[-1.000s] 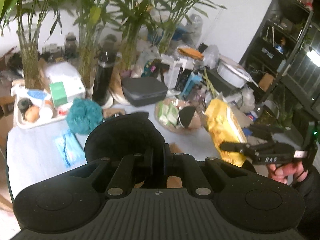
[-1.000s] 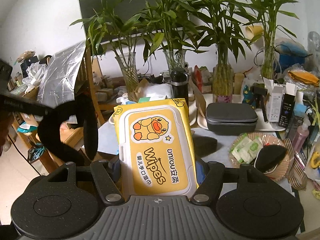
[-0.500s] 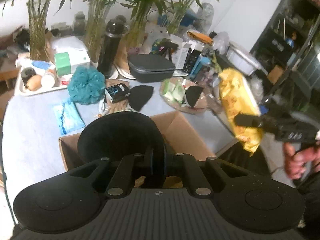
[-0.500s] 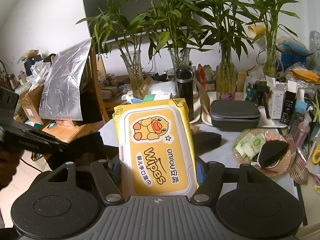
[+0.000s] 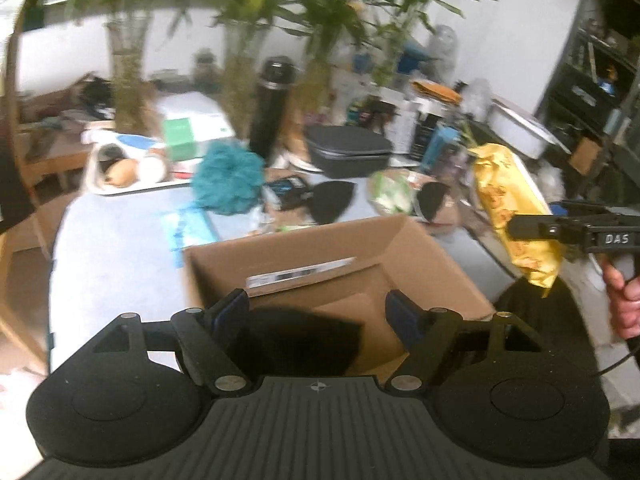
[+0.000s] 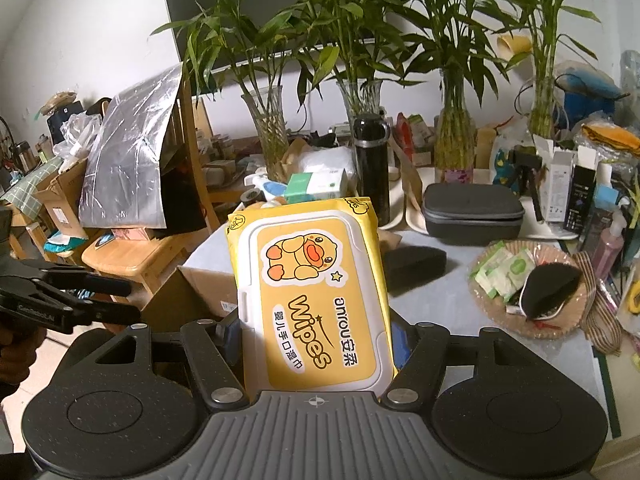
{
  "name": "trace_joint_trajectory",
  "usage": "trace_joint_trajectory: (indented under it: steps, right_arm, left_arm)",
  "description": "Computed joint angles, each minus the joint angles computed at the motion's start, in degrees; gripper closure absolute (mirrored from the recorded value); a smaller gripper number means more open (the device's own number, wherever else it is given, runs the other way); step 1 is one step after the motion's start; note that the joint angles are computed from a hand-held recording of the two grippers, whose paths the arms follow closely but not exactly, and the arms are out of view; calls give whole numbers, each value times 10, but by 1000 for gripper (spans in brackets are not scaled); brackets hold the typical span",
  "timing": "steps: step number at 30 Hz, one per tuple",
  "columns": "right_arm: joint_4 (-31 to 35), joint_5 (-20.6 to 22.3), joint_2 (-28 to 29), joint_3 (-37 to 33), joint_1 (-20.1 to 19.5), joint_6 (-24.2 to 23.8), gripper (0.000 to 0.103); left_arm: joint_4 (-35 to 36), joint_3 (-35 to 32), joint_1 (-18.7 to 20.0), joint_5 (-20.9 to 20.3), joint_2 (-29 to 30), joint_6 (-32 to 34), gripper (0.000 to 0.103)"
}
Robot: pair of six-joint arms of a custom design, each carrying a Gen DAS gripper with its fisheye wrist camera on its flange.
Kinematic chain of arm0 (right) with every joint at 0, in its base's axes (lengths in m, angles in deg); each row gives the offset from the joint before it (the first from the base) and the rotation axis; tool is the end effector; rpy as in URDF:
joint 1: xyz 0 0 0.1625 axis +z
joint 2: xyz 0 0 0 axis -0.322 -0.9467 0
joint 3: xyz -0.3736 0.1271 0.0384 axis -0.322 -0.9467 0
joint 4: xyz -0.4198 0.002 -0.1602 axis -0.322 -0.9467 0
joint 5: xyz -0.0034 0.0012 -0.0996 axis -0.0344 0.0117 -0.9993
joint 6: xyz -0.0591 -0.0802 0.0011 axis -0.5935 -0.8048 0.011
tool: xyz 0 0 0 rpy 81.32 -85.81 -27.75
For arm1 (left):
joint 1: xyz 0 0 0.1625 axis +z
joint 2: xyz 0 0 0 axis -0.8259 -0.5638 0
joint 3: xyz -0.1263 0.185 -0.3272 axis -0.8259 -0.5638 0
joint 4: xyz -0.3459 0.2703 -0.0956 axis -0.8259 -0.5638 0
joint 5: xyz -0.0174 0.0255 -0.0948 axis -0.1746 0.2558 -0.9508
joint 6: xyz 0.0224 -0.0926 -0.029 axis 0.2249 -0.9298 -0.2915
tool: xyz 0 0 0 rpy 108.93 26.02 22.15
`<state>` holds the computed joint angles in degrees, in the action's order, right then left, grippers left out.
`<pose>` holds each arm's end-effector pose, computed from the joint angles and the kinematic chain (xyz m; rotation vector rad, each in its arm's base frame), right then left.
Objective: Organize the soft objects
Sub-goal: 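Lower the yellow wipes pack into the cardboard box and open the right gripper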
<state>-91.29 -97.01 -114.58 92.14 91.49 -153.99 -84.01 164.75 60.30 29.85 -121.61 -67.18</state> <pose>0.0370 -0.3911 0.4645 1.2562 -2.6165 0.6759 -0.4348 -0.2450 0.0623 0.2460 2.3687 -1.0537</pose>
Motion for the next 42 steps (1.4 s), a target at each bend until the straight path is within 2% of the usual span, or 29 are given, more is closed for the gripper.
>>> trace_joint_trajectory:
  steps: [3, 8, 17, 21, 22, 23, 24, 36, 42]
  right_arm:
    - [2, -6, 1, 4, 3, 3, 34]
    - [-3, -19, 6, 12, 15, 8, 34]
    - [-14, -44, 22, 26, 50, 20, 34]
    - [-28, -56, 29, 35, 62, 23, 30]
    - [-37, -61, 30, 40, 65, 20, 25]
    - [-51, -67, 31, 46, 68, 18, 11]
    - [-61, -66, 28, 53, 67, 16, 4]
    - [-64, -98, 35, 52, 40, 33, 2]
    - [-70, -100, 39, 48, 27, 51, 0]
  left_arm:
    - [60, 1, -12, -9, -9, -64, 28]
    - [97, 20, -31, -23, -28, -136, 28]
    - [124, 40, -52, -45, -43, -203, 28]
    - [131, 42, -53, -46, -46, -214, 28]
    - [128, 44, -54, -46, -46, -214, 28]
    - [127, 44, -53, -45, -46, -214, 28]
    - [127, 45, -53, -46, -46, -214, 28]
    - [102, 43, -46, -39, -36, -197, 28]
    - [93, 38, -39, -40, -29, -186, 28]
